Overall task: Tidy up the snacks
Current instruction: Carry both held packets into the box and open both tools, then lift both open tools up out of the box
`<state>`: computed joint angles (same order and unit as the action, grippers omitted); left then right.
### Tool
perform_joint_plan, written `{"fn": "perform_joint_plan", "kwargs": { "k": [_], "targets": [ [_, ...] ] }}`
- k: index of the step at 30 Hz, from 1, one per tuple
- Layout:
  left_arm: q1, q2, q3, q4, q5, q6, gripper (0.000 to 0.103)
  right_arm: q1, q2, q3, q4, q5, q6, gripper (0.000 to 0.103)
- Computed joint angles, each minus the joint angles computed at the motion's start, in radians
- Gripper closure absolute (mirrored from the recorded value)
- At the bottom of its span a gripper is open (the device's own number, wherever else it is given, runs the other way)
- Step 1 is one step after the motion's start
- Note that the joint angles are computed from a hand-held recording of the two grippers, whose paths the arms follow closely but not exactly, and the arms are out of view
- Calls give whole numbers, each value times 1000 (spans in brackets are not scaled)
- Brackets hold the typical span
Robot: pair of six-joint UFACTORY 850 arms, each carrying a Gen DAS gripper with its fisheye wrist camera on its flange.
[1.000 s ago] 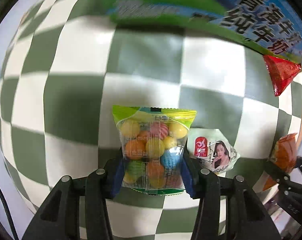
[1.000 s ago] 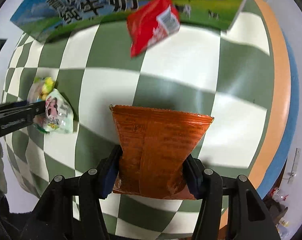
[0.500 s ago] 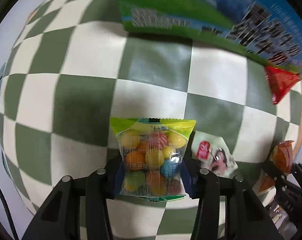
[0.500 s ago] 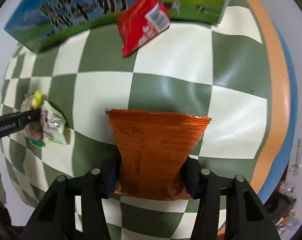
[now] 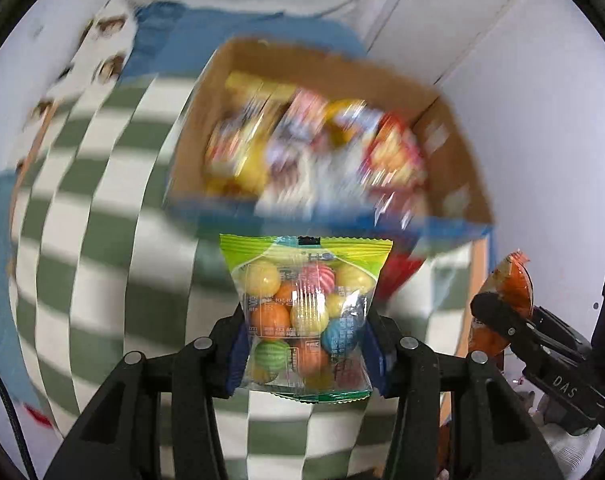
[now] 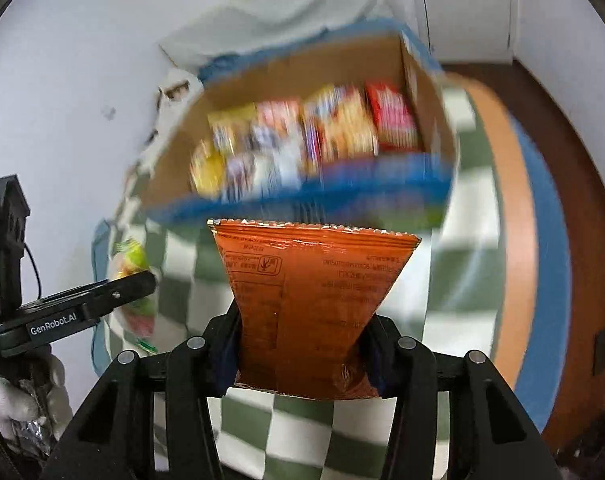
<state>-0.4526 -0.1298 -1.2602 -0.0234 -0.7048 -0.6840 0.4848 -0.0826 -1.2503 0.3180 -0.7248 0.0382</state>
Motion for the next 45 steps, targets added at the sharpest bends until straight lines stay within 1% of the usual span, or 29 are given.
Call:
{"fn": "perform_joint_plan", "kwargs": {
  "k": [1,2,3,4,5,6,8,9,10,12,14,15,17,18,19,20,21,22,24,25,33,45],
  "targets": [
    [8,-46,-74,12,-19,24,58,-7,-19,-42,-13,-4,-4,51],
    [6,-65,-107,24,-26,26,58,-13,-53,-103,-48,-15,2,50],
    [21,-99,-160,38,-43,45,58,-12,-88,-155,-88,-20,22,51],
    [29,-143,-223,57,-73,59,58,-8,-124,-200,-123,-22,45,51],
    [45,-182,-273,54,-97,87,58,-16,-177,-269,-157,-49,54,51],
    [58,-234,-335,53,-124,105,58,-24,-205,-306,-174,-67,59,51],
    [76,-318,-426,54,-174,131,58,-33,-302,-416,-210,-125,74,51],
    [89,-371,-486,47,-207,148,58,-14,-357,-459,-231,-132,101,51],
    [96,-415,-536,56,-239,151,58,-17,-388,-491,-232,-156,97,51],
    [111,-480,-597,60,-274,171,58,-24,-467,-573,-249,-226,98,50],
    [122,-546,-667,57,-328,186,58,-31,-506,-603,-253,-258,100,50],
    [129,-575,-694,37,-353,205,57,-31,-528,-623,-258,-287,100,50],
    [139,-615,-726,11,-390,221,56,-37,-547,-633,-242,-303,115,40],
    [146,-636,-745,-6,-411,221,55,-34,-557,-640,-256,-310,127,30],
    [151,-645,-749,-22,-414,222,50,-33,-544,-625,-264,-307,134,19],
    [153,-650,-756,-33,-414,223,44,-32,-554,-634,-260,-309,136,16],
    [155,-651,-754,-32,-406,220,28,-32,-561,-643,-252,-320,139,12],
    [154,-653,-754,-22,-405,213,18,-28,-564,-647,-258,-322,149,10],
    [154,-648,-741,-18,-389,207,18,-23,-577,-669,-268,-339,160,6],
    [154,-647,-737,-19,-391,205,18,-21,-582,-676,-274,-345,169,5],
    [142,-589,-648,12,-351,179,17,-10,-593,-695,-308,-343,210,5],
    [118,-439,-469,78,-249,117,17,3,-582,-670,-328,-310,239,5]
  ]
}}
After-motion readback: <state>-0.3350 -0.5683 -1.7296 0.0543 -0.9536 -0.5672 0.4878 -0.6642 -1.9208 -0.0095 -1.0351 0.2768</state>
